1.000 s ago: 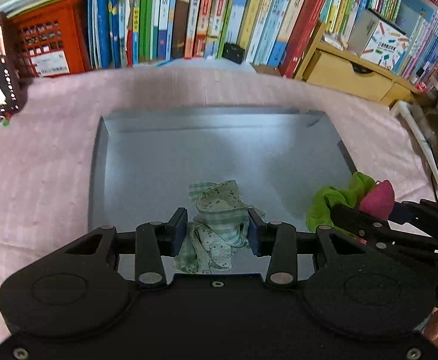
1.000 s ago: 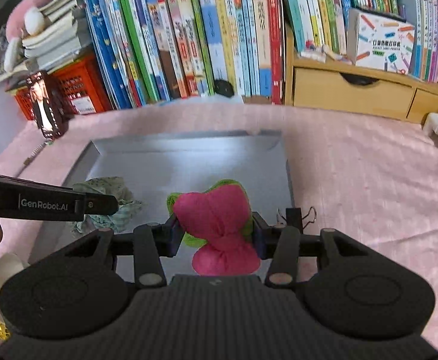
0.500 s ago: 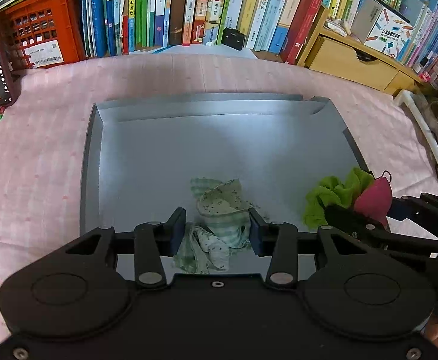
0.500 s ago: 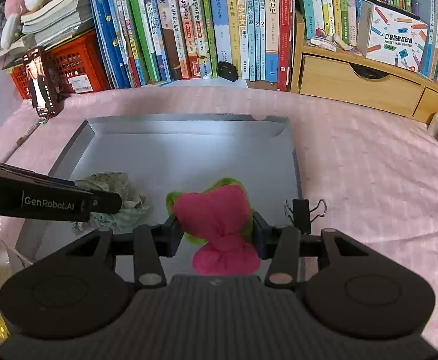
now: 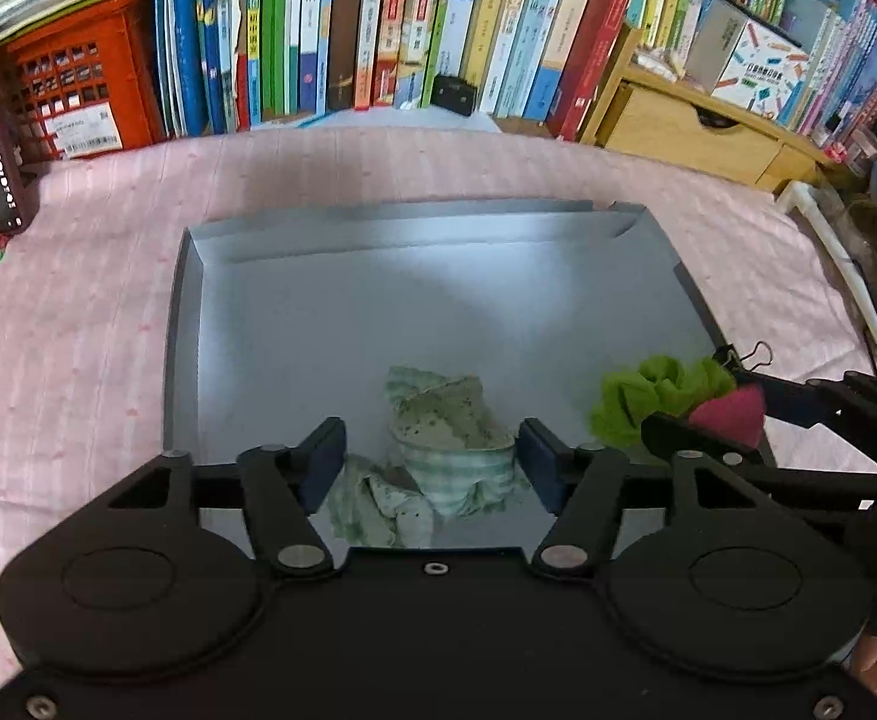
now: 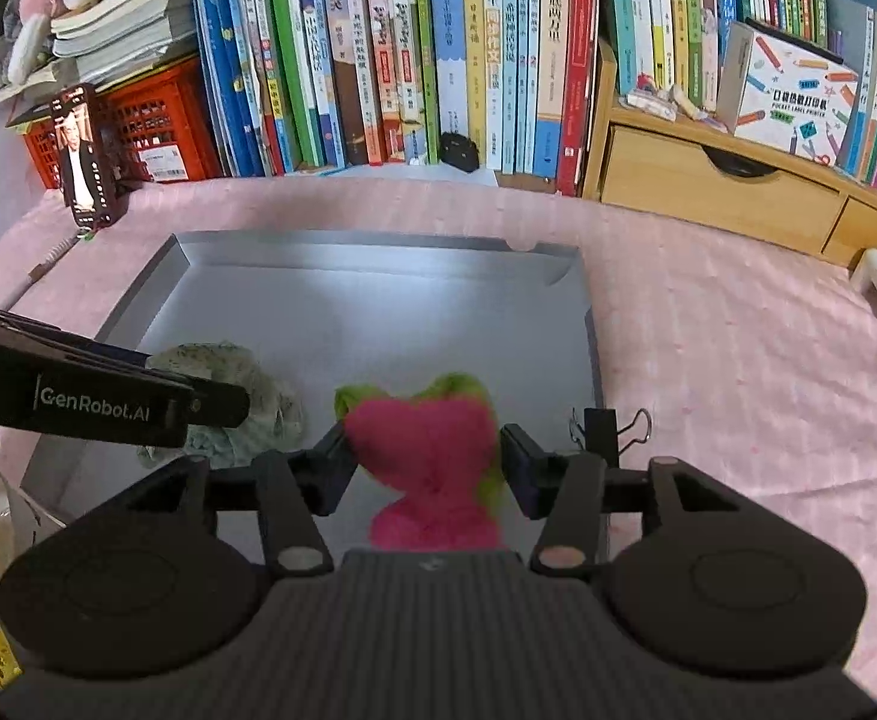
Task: Organize soft objects
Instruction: 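Open both tools to drop the cloth and the plush into the tray, then withdraw both tools from the tray back toward the remaining soft items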
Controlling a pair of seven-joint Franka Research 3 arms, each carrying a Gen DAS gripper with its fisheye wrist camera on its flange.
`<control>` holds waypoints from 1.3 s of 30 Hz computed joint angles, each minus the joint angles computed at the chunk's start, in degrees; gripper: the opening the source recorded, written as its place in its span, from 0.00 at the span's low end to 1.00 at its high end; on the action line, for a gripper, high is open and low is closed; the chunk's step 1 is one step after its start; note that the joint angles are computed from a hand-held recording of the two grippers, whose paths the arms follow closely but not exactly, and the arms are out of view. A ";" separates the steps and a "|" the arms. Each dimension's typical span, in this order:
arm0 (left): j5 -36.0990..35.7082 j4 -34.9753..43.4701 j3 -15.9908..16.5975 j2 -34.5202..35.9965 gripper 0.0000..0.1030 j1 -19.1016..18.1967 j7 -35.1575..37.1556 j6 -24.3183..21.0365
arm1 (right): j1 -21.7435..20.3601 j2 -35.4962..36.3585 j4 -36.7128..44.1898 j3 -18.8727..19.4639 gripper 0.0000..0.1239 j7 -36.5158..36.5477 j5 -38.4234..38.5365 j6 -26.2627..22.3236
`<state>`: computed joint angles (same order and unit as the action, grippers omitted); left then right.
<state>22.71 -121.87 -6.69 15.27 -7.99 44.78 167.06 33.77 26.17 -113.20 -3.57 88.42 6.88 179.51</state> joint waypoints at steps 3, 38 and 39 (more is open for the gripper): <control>2.85 -0.96 1.60 -1.11 0.67 -1.25 -2.54 1.24 | 0.44 -0.66 -1.18 -0.39 0.63 -0.29 0.02 2.33; 47.59 -17.35 -4.65 -22.79 0.78 3.80 -41.42 4.55 | -1.18 -15.09 -21.82 10.25 0.70 -22.90 17.62 26.09; 47.67 -17.94 -5.11 -23.56 0.78 3.97 -41.64 4.21 | -0.85 -15.41 -22.28 10.45 0.70 -23.95 18.58 26.64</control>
